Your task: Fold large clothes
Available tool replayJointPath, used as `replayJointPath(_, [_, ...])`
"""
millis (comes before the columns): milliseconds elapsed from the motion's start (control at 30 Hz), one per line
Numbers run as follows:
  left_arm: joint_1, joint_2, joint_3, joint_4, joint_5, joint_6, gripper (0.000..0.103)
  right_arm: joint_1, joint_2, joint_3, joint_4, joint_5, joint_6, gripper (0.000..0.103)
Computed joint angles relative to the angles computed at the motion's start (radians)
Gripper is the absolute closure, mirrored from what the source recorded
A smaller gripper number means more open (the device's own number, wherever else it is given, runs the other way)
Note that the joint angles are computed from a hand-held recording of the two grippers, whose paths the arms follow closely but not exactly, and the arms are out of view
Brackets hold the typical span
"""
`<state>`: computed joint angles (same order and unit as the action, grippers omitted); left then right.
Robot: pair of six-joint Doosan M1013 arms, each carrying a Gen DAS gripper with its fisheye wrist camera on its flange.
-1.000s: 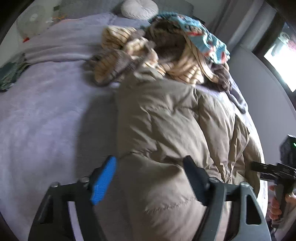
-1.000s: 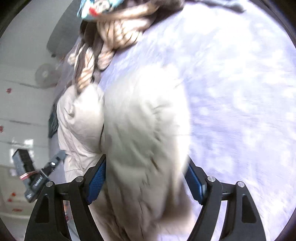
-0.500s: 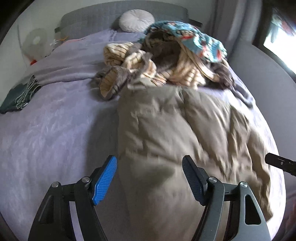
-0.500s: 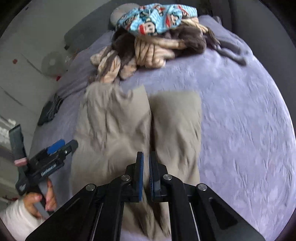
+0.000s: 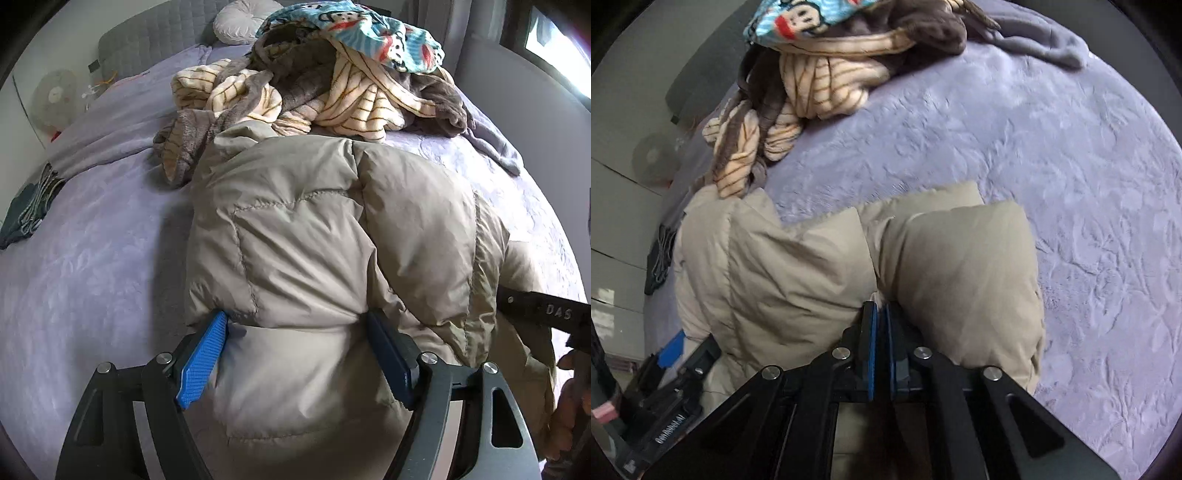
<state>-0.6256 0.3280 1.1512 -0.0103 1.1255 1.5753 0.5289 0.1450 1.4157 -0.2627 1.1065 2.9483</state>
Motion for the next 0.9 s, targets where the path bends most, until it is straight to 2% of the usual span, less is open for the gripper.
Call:
replayJointPath(133, [-0.001, -0.004, -0.001, 0.006, 0.010, 0.011, 0.022, -0.003, -0.003, 0.016, 0.003, -0.027, 0.018, 0.102])
replayJointPath(333, [0.013, -0.011, -0.017, -0.009, 0.061, -0.002, 0.022, 0.021, 0.004, -0.038, -0.010, 0.049, -0.001, 0.096])
replayJointPath(367, [0.015, -0.014, -0.016, -0.011, 0.068, -0.002, 0.019, 0.027, 0.003, -0.048, -0.014, 0.064, -0.006, 0.095])
replayJointPath(400, [0.017, -0.019, -0.014, -0.009, 0.076, -0.006, 0.011, 0.032, 0.003, -0.055, -0.016, 0.076, -0.009, 0.094])
replayJointPath(433, [0.018, -0.024, -0.011, -0.003, 0.076, -0.013, 0.000, 0.038, 0.001, -0.060, -0.018, 0.087, -0.009, 0.090])
replayJointPath(500, [0.023, -0.045, 0.007, -0.001, 0.062, -0.024, 0.000, 0.050, -0.006, -0.065, -0.024, 0.099, -0.004, 0.072])
replayJointPath(567, [0.024, -0.053, 0.009, 0.006, 0.084, -0.035, 0.000, 0.067, -0.012, -0.072, -0.035, 0.117, 0.004, 0.057])
replayJointPath(633, [0.024, -0.065, 0.016, 0.024, 0.104, -0.041, 0.000, 0.085, -0.013, -0.084, -0.040, 0.148, -0.001, 0.057])
replayJointPath(733, [0.027, -0.103, 0.045, 0.042, 0.090, -0.049, 0.000, 0.123, -0.004, -0.117, -0.057, 0.213, -0.015, 0.056])
replayJointPath(833, [0.031, -0.141, 0.071, 0.057, 0.086, -0.060, 0.000, 0.166, 0.000, -0.139, -0.071, 0.258, -0.004, 0.039])
replayJointPath(900, [0.044, -0.158, 0.080, 0.025, 0.108, -0.053, 0.000, 0.193, 0.002, -0.149, -0.070, 0.285, 0.009, 0.026])
